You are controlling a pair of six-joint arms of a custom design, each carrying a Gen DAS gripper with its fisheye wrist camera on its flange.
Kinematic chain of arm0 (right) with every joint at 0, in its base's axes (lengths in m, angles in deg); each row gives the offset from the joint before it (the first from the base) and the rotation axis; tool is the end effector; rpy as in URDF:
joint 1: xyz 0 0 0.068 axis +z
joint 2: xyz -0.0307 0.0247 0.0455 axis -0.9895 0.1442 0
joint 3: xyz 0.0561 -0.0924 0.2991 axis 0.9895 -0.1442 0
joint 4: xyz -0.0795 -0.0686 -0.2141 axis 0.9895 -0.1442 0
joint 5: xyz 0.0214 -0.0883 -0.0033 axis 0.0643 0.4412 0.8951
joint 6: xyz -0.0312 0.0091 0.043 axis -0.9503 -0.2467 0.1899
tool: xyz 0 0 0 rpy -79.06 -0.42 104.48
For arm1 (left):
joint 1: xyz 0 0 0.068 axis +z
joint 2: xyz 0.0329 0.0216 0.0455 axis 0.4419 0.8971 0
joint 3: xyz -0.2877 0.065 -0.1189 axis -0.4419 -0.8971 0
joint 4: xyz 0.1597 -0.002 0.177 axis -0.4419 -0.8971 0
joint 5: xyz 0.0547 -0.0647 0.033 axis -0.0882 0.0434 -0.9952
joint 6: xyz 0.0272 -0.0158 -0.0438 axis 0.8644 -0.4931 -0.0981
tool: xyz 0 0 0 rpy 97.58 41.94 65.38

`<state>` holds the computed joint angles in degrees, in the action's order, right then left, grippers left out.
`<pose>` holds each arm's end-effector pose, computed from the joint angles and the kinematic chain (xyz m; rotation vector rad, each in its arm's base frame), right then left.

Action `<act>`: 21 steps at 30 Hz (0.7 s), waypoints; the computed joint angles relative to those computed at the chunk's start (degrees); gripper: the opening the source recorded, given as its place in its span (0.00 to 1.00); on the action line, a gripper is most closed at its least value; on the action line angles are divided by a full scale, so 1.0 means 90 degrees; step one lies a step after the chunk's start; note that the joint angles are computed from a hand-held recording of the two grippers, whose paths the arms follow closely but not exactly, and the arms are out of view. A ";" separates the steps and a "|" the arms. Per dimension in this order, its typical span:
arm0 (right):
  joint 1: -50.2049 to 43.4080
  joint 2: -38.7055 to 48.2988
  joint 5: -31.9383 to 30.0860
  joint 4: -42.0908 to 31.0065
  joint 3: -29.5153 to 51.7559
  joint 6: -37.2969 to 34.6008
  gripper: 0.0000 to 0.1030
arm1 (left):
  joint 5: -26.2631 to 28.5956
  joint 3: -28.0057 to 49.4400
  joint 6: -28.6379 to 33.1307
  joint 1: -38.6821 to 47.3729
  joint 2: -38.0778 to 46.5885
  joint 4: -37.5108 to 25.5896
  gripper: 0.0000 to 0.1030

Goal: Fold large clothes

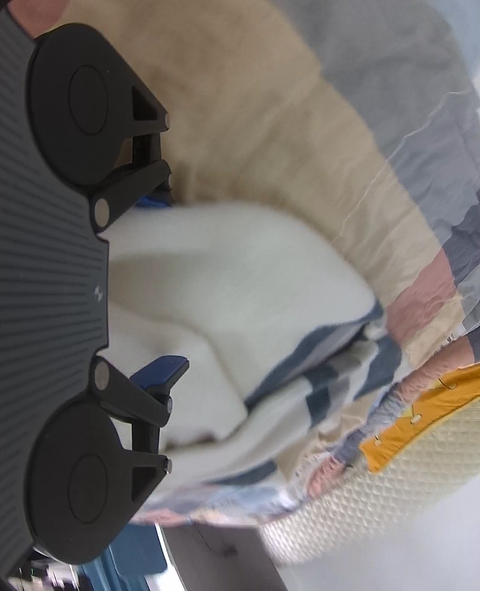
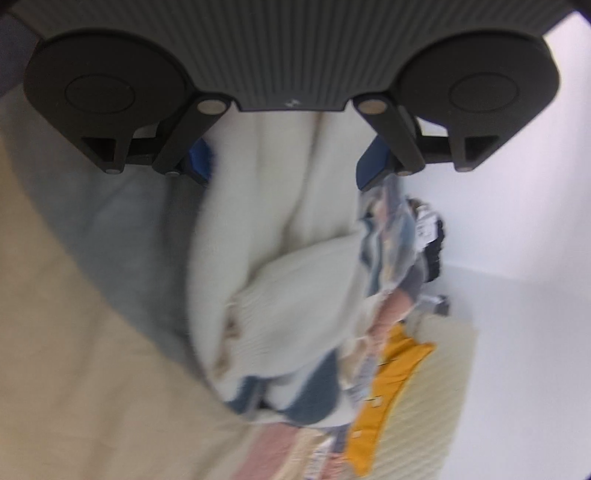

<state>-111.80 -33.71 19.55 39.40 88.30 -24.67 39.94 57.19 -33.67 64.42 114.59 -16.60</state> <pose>0.0804 -0.0174 0.2922 0.9833 2.0532 1.0163 0.2320 0.1514 0.2994 -0.4313 2.4991 -0.8020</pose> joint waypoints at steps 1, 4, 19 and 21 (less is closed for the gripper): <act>0.0186 -0.0018 0.0148 0.0057 0.0021 0.0105 0.79 | -0.0029 -0.0025 0.0016 0.0021 -0.0015 -0.0072 0.75; 0.0523 0.0154 0.0581 -0.0058 0.0024 0.0238 0.78 | -0.0204 -0.0119 -0.0009 -0.0018 -0.0045 -0.0043 0.74; 0.2610 0.0464 0.1943 0.0324 -0.0151 0.1054 0.23 | -0.0159 -0.0402 -0.0203 -0.0047 -0.0105 0.0484 0.51; 0.2480 0.0402 0.1901 0.0280 -0.0129 0.0962 0.21 | -0.0071 -0.0395 -0.0180 -0.0020 -0.0100 0.0463 0.44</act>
<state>-89.48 -30.09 36.65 41.92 87.14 -16.00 39.30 53.64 -35.29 64.23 113.69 -12.44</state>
